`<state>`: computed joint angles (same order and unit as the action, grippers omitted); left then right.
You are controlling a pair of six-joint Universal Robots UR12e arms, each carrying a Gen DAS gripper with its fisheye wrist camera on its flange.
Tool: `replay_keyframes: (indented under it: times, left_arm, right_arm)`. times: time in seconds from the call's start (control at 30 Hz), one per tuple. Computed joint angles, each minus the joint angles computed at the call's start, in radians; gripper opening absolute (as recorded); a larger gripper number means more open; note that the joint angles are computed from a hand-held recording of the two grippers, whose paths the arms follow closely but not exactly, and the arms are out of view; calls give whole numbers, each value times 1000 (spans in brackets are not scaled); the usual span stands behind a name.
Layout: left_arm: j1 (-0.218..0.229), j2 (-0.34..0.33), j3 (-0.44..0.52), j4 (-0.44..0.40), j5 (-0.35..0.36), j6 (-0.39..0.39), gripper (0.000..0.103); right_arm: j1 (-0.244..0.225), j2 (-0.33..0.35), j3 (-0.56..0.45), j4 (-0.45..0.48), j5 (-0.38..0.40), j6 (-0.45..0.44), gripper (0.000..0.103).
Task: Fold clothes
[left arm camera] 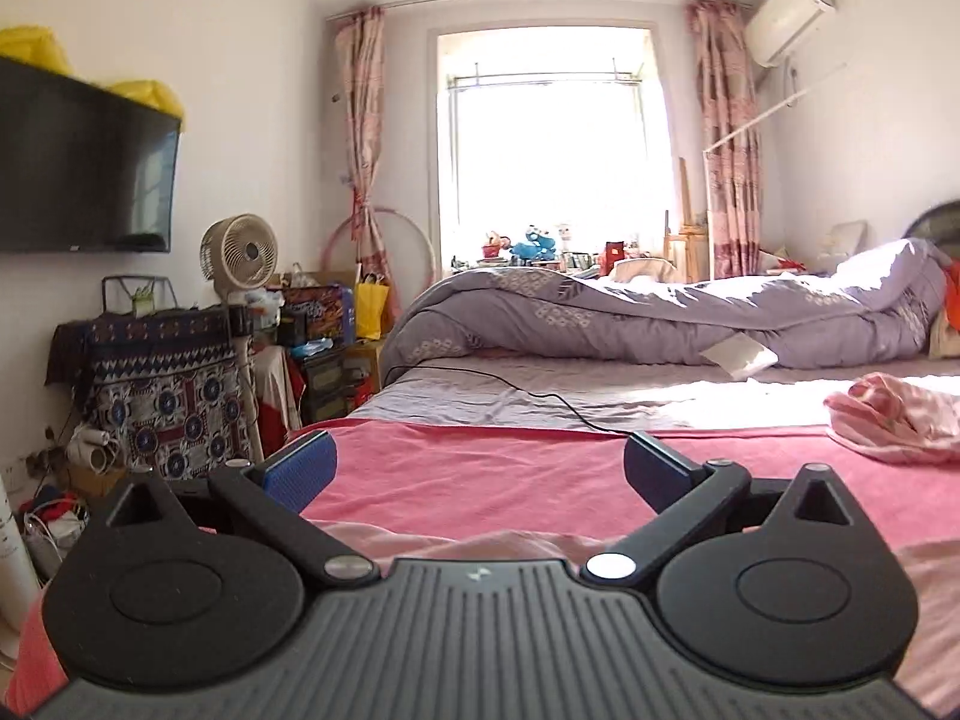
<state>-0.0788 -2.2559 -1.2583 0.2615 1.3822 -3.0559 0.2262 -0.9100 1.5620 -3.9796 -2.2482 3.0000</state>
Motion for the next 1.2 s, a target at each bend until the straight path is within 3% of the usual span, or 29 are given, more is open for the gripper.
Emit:
replay_keyframes:
  times: [0.1, 0.17, 0.27, 0.33, 0.4, 0.5, 0.6, 0.67, 0.77, 0.87, 0.9, 0.93, 1.0, 1.13, 1.2]
  left_arm:
    - [-59, -4, -52, 90, 25, -42, 103]
    - [-77, 2, -72, 59, 3, -79, 103]
    - [-90, -2, -82, -3, -27, -43, 103]
    - [-107, -11, -76, -63, 69, 40, 103]
    - [-107, -24, -73, -56, 115, 58, 103]
    - [-106, -32, -65, -36, 233, 63, 103]
    - [-77, -38, -46, -68, 306, 12, 103]
    - [-53, -39, -41, -81, 313, -22, 103]
    - [-24, -33, -28, -139, 318, -110, 103]
    - [-9, -30, -10, -194, 395, -218, 103]
    - [-4, -25, -12, -203, 402, -253, 98]
    - [-3, -18, -21, -188, 398, -268, 93]
    - [-4, -1, -50, -118, 342, -265, 91]
    - [-14, -1, -87, 115, 88, -173, 101]
    - [-37, -2, -95, 148, 24, -125, 102]
  right_arm:
    - [3, -2, -12, 57, 59, 76, 103]
    - [5, -2, -12, 82, 88, 89, 103]
    - [8, -5, 5, 112, 111, 106, 103]
    - [10, -12, 19, 167, 116, 136, 103]
    - [10, -18, 28, 252, 112, 157, 103]
    - [9, -15, 35, 220, 95, 117, 103]
    - [-2, -20, 54, 193, -8, 117, 103]
    - [-15, -28, 74, 186, -105, 165, 103]
    - [-34, -33, 87, 168, -193, 134, 102]
    - [-37, -33, 83, 192, -228, 163, 102]
    - [-32, -27, 72, 192, -248, 147, 102]
    - [-25, -20, 58, 189, -263, 125, 102]
    - [-18, -21, 46, 161, -214, 93, 102]
    - [6, -4, 2, 70, -30, 51, 103]
    - [20, 16, -26, 64, 34, 24, 103]
